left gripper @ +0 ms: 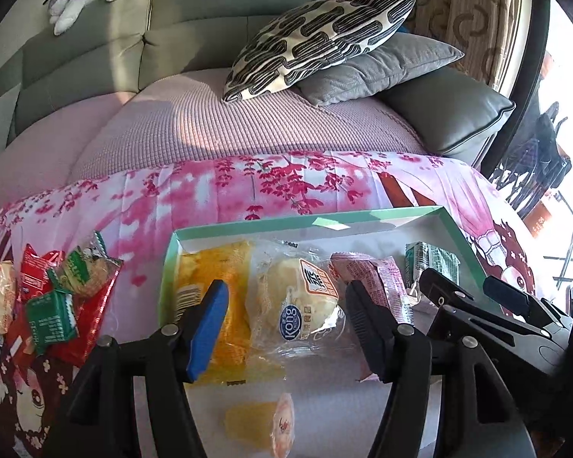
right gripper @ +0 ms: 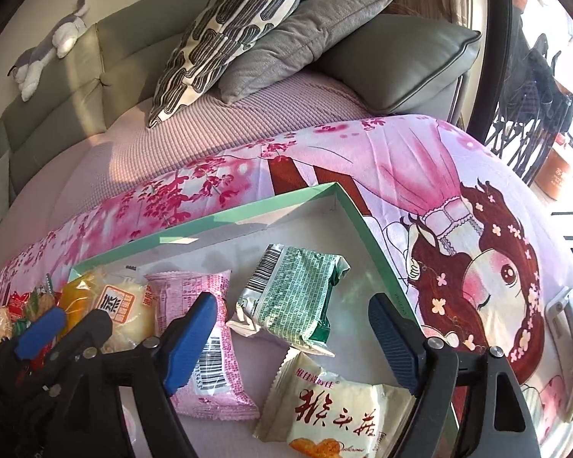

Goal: Organize snacks
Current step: 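Open the left tool to drop the bun while the right releases the green-and-white packet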

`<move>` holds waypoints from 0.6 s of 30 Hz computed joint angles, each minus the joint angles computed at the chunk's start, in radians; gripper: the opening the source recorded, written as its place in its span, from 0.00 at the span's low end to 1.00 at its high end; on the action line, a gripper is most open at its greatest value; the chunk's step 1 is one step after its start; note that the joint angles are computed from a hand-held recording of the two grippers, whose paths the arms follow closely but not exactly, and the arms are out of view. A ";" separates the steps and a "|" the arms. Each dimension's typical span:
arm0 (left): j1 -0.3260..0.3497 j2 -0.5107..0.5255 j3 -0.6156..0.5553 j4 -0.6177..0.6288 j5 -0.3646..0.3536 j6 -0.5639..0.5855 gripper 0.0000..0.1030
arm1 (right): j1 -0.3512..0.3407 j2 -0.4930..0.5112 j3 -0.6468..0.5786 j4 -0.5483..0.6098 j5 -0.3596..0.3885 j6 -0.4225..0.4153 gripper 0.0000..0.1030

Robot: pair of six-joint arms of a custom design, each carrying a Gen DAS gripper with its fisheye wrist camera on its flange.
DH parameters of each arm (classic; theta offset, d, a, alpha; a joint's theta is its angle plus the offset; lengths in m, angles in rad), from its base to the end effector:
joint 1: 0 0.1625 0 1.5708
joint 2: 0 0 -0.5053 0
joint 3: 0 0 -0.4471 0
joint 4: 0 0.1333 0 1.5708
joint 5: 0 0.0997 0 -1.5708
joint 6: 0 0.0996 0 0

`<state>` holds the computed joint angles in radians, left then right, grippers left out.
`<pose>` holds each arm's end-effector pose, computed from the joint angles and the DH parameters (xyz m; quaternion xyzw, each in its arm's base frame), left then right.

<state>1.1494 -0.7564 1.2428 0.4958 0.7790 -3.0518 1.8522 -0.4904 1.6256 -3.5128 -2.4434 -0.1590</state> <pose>-0.1077 -0.7393 0.1867 0.1150 0.8826 -0.3249 0.3198 0.2629 -0.7043 0.0228 0.0202 -0.8497 0.3789 0.3662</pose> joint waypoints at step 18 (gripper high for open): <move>-0.023 -0.064 0.061 -0.035 -0.074 -0.041 0.73 | 0.052 -0.011 0.022 -0.063 -0.067 -0.087 0.83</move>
<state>1.1260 -0.8204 1.3033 0.4605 0.7053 -3.0930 1.9046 -0.5015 1.6476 -3.5763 -2.5102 -0.2458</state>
